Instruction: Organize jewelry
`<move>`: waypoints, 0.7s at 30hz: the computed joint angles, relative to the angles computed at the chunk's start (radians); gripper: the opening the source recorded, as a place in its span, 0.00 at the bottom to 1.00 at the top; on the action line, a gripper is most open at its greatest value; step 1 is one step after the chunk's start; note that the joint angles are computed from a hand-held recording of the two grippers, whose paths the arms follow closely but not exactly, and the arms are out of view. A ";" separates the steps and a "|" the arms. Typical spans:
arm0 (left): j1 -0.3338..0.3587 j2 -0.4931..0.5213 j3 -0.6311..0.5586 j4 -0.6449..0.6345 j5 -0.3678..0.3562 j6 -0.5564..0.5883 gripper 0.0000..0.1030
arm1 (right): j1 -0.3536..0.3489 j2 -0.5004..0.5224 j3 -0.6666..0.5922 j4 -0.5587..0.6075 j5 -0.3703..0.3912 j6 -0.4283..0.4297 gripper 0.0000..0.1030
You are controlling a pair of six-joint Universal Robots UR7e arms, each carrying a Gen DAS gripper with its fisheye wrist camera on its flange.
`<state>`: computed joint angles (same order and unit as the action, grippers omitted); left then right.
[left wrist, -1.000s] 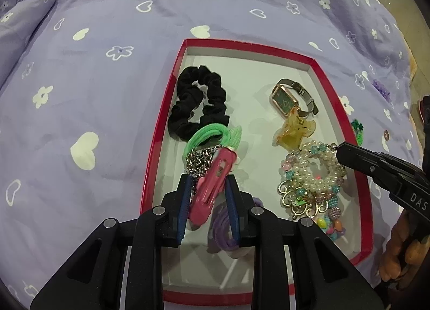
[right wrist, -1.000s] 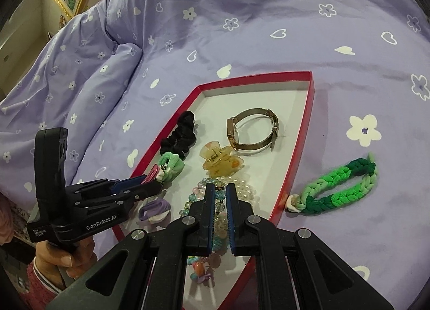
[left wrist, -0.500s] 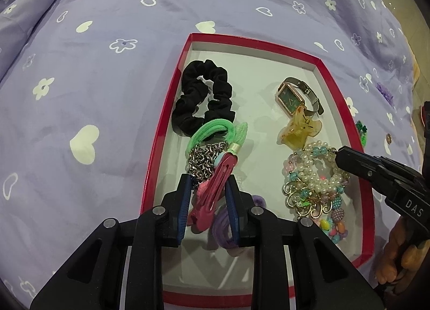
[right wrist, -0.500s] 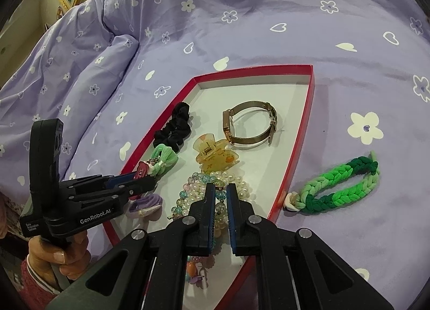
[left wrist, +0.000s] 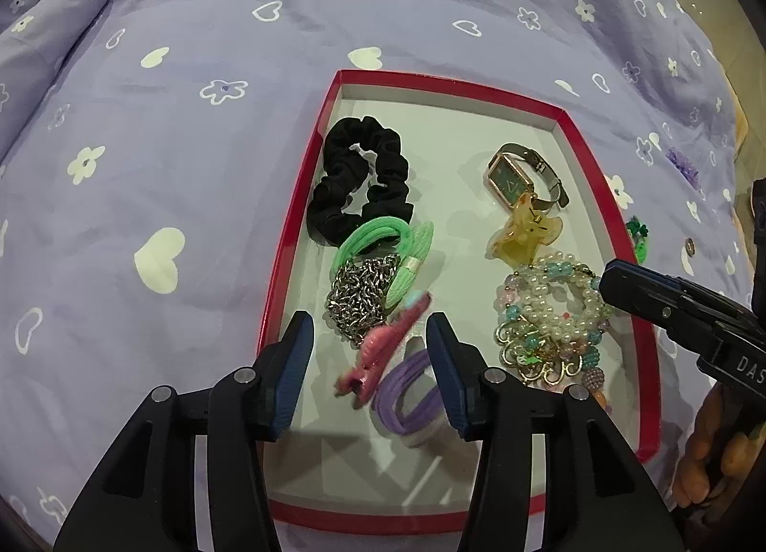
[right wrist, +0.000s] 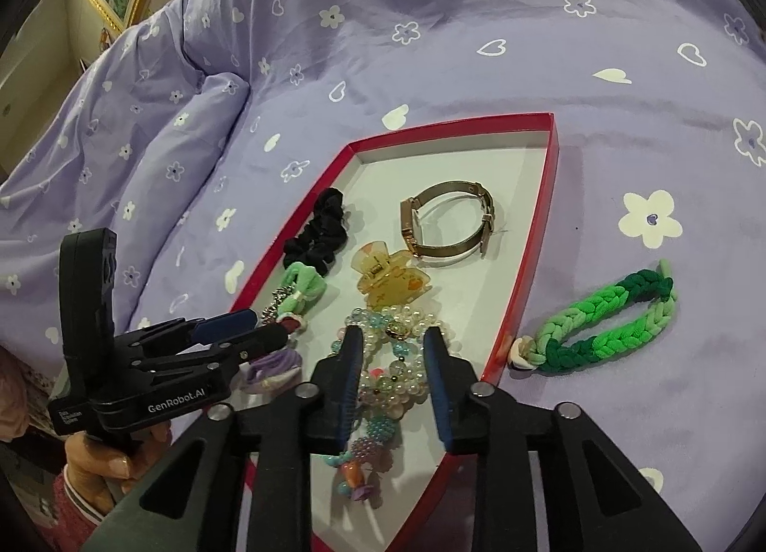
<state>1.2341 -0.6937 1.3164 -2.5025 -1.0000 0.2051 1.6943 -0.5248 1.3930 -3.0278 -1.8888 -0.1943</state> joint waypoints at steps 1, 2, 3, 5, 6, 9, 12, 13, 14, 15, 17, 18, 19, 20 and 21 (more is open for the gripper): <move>-0.001 -0.001 0.001 -0.002 0.001 0.000 0.47 | 0.001 -0.001 0.002 -0.003 0.001 -0.001 0.34; -0.001 -0.004 0.004 -0.003 0.002 0.001 0.47 | 0.002 -0.002 0.004 -0.005 0.000 -0.001 0.35; -0.002 -0.007 0.006 -0.003 0.002 0.000 0.47 | 0.003 -0.005 0.008 -0.008 0.002 0.001 0.35; -0.003 -0.014 0.014 -0.008 0.000 -0.003 0.47 | 0.004 -0.012 0.017 -0.015 0.010 0.006 0.37; -0.004 -0.018 0.019 -0.013 -0.001 -0.005 0.48 | 0.005 -0.016 0.020 -0.014 0.014 0.009 0.38; -0.007 -0.034 0.041 -0.032 -0.005 -0.009 0.51 | 0.012 -0.028 0.038 -0.040 0.023 0.003 0.41; -0.014 -0.067 0.089 -0.078 -0.013 -0.009 0.61 | 0.020 -0.044 0.064 -0.071 0.038 0.003 0.44; -0.016 -0.078 0.106 -0.099 -0.015 -0.009 0.65 | 0.022 -0.048 0.073 -0.082 0.042 0.003 0.50; -0.018 -0.093 0.129 -0.124 -0.021 -0.010 0.66 | 0.025 -0.054 0.084 -0.097 0.046 0.004 0.57; -0.020 -0.104 0.145 -0.138 -0.025 -0.014 0.72 | 0.027 -0.060 0.097 -0.115 0.050 0.005 0.60; -0.022 -0.132 0.183 -0.173 -0.040 -0.025 0.77 | 0.030 -0.074 0.127 -0.153 0.062 0.006 0.66; -0.023 -0.142 0.197 -0.184 -0.046 -0.029 0.78 | 0.030 -0.081 0.141 -0.169 0.070 0.008 0.67; -0.024 -0.151 0.208 -0.190 -0.050 -0.034 0.82 | 0.030 -0.088 0.158 -0.190 0.077 0.013 0.68; -0.026 -0.165 0.225 -0.199 -0.050 -0.042 0.83 | 0.031 -0.095 0.172 -0.208 0.082 0.018 0.70; -0.028 -0.172 0.235 -0.207 -0.052 -0.047 0.83 | 0.031 -0.100 0.184 -0.221 0.085 0.021 0.71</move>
